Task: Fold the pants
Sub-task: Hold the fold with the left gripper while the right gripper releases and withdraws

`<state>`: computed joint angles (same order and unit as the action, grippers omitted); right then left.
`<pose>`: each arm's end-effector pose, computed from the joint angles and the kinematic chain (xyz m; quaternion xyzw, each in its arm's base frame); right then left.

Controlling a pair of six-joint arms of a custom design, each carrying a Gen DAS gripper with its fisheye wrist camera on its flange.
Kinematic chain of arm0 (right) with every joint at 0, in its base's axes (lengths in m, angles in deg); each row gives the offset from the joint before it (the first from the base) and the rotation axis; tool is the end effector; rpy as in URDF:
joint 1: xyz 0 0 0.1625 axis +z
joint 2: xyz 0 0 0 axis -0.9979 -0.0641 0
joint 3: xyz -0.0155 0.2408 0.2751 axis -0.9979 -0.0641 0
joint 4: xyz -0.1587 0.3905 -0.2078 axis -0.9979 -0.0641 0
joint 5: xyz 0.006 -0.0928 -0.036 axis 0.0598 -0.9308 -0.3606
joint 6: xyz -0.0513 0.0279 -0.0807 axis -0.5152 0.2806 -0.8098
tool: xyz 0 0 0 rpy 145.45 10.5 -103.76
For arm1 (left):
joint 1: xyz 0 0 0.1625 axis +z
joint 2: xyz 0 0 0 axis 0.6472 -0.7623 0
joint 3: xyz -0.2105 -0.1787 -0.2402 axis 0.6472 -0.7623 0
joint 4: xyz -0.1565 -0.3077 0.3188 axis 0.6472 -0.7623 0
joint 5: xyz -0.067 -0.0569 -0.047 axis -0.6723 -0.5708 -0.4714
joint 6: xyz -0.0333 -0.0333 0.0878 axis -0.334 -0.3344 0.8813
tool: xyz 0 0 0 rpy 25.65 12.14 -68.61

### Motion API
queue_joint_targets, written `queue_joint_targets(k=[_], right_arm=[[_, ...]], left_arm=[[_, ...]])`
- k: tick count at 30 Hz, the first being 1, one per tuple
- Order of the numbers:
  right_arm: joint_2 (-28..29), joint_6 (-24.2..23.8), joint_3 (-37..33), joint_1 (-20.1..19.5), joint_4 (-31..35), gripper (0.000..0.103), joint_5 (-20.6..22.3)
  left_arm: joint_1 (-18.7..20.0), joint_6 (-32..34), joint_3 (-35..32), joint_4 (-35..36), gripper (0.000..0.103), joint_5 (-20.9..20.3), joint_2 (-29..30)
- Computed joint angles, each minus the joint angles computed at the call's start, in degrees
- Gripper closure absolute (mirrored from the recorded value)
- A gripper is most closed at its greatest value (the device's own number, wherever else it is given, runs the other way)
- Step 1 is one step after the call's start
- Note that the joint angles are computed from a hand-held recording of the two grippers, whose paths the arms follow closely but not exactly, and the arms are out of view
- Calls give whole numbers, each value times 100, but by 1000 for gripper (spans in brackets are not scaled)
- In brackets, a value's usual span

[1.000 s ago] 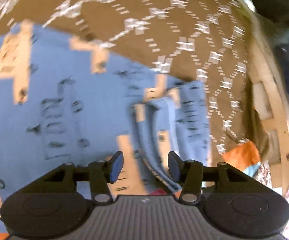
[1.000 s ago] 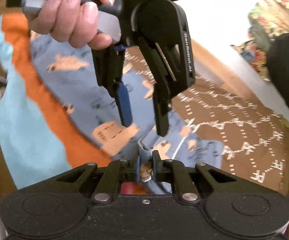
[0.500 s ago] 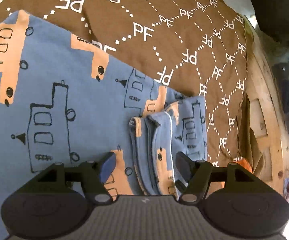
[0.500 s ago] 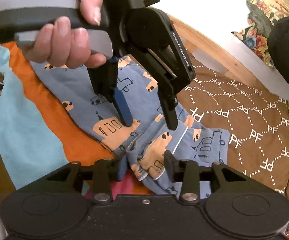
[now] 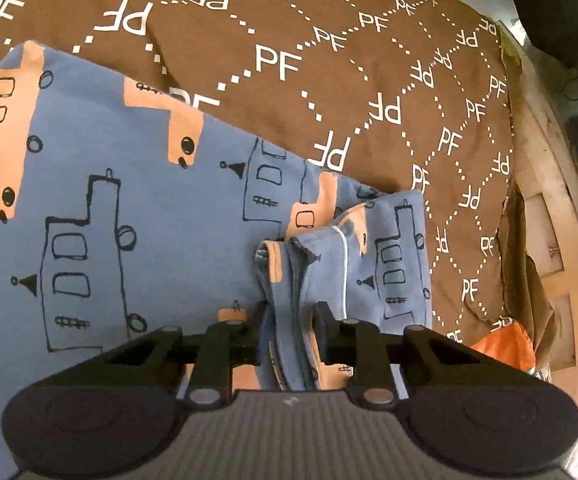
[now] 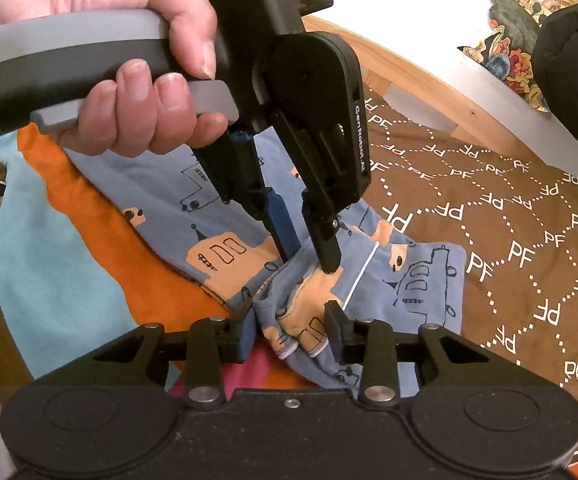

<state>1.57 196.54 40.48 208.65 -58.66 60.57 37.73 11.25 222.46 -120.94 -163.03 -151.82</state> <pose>0.2727 -0.2771 -0.1200 0.5590 -0.7260 0.2600 0.3047 0.0714 -0.4291 0.2583 -0.0169 0.9734 -0.2119 0.0855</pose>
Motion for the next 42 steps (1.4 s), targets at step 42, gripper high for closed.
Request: queue_joint_targets(k=[42], right_arm=[[1892, 947, -2213, 1178, 1484, 89, -410]], left_arm=[[1220, 1493, -173, 547, 96, -201, -1633]])
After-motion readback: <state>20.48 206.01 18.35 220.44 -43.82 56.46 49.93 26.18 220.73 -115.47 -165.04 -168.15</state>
